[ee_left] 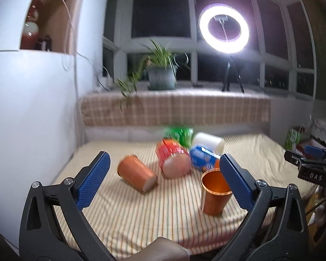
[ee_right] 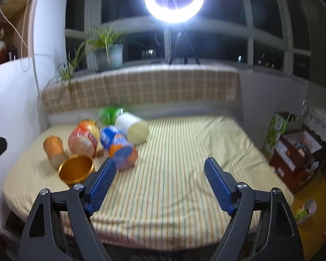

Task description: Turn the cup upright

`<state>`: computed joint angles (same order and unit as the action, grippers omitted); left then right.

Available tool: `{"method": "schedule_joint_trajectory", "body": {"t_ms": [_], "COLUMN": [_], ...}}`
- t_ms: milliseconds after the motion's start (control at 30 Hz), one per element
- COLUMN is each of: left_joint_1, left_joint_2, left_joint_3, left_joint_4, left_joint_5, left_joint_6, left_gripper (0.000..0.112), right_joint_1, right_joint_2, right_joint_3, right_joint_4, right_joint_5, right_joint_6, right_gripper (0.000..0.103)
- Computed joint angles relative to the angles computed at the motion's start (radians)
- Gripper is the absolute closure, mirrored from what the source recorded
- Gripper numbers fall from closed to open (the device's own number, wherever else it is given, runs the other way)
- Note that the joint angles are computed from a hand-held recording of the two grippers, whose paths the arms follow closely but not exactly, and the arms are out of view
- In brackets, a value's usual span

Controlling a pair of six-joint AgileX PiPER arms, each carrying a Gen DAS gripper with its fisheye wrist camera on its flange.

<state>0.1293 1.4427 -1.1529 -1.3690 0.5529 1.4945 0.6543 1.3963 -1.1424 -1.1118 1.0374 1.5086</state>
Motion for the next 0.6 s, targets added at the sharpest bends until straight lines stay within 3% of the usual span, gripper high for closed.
{"method": "schedule_joint_trajectory", "body": {"t_ms": [367,600], "left_joint_1": [0.036,0.053], "left_joint_2": [-0.061,-0.069], "left_joint_3": [0.023,0.020], "left_joint_4": [-0.010,0.006], "left_joint_5": [0.023,0.034], "left_joint_6": [-0.002,-0.030], "left_gripper": [0.009,0.009], "right_joint_1": [0.095,0.120], "right_joint_2": [0.036,0.033], "right_joint_3": [-0.041,-0.048], "right_joint_4": [-0.145,-0.167], "right_joint_5": [0.149,0.173], "right_joint_6": [0.061,0.070], "right_gripper": [0.015,0.015]}}
